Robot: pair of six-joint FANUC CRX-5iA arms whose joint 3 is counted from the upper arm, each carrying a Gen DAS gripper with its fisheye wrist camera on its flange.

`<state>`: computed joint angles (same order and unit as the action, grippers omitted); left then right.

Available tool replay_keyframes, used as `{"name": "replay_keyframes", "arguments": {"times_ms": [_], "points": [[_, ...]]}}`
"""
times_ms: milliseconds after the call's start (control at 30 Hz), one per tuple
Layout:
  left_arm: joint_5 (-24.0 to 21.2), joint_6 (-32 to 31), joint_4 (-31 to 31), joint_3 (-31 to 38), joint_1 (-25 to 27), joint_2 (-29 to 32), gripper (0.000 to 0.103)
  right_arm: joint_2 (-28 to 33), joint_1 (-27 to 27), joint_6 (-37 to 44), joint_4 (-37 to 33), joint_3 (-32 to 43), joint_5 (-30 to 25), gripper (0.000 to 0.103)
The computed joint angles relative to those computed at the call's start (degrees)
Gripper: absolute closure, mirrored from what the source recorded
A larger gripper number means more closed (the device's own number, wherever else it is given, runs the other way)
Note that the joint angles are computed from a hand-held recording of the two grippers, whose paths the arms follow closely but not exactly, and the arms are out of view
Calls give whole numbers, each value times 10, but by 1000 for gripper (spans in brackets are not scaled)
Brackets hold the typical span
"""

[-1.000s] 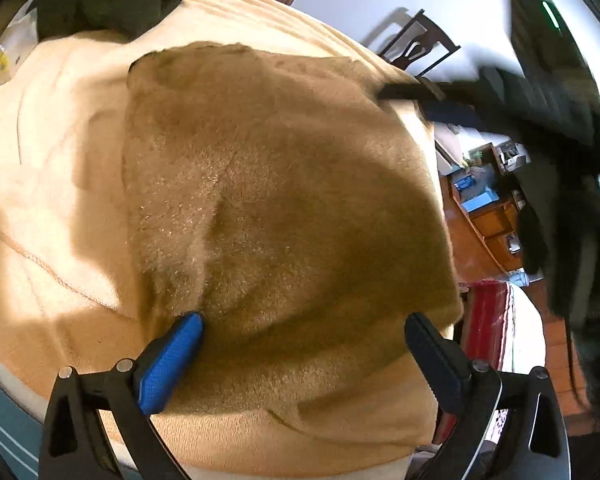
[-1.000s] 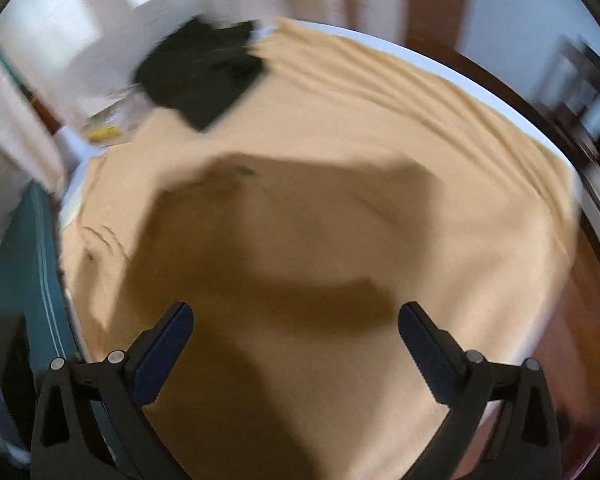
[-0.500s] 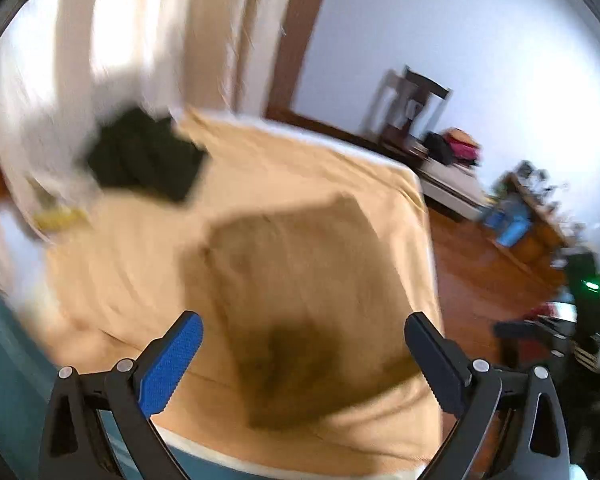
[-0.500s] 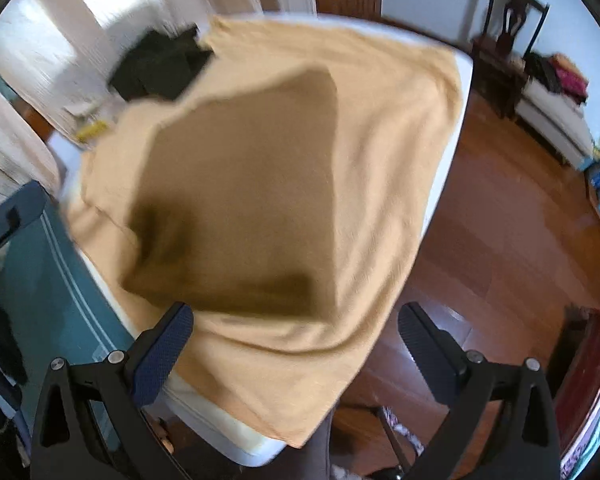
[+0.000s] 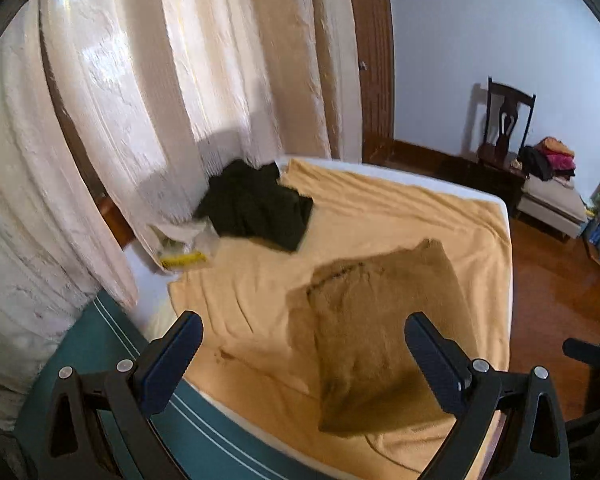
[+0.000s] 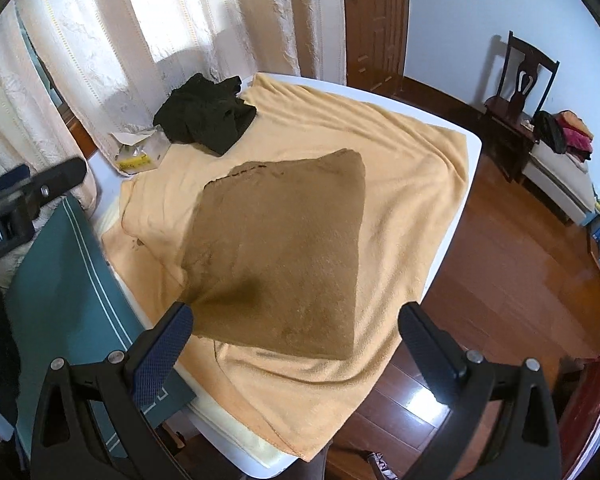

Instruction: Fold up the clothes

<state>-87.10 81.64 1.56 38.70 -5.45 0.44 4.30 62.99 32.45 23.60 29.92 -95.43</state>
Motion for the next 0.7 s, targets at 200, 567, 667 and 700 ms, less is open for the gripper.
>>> {"name": "replay_keyframes", "arguments": {"times_ms": [200, 567, 667, 700], "points": [[-40, 6, 48, -4, 12, 7, 1, -16, -8, 2, -3, -13, -3, 1], [-39, 16, 16, -1, -37, 5, 1, -30, -17, 4, -13, -32, 14, 1], [-39, 19, 8, -1, -46, 6, 1, -29, -18, 6, -15, -33, 15, 1], [-39, 20, 6, -2, -48, 6, 1, -29, -18, 7, -15, -33, 15, 1]]}}
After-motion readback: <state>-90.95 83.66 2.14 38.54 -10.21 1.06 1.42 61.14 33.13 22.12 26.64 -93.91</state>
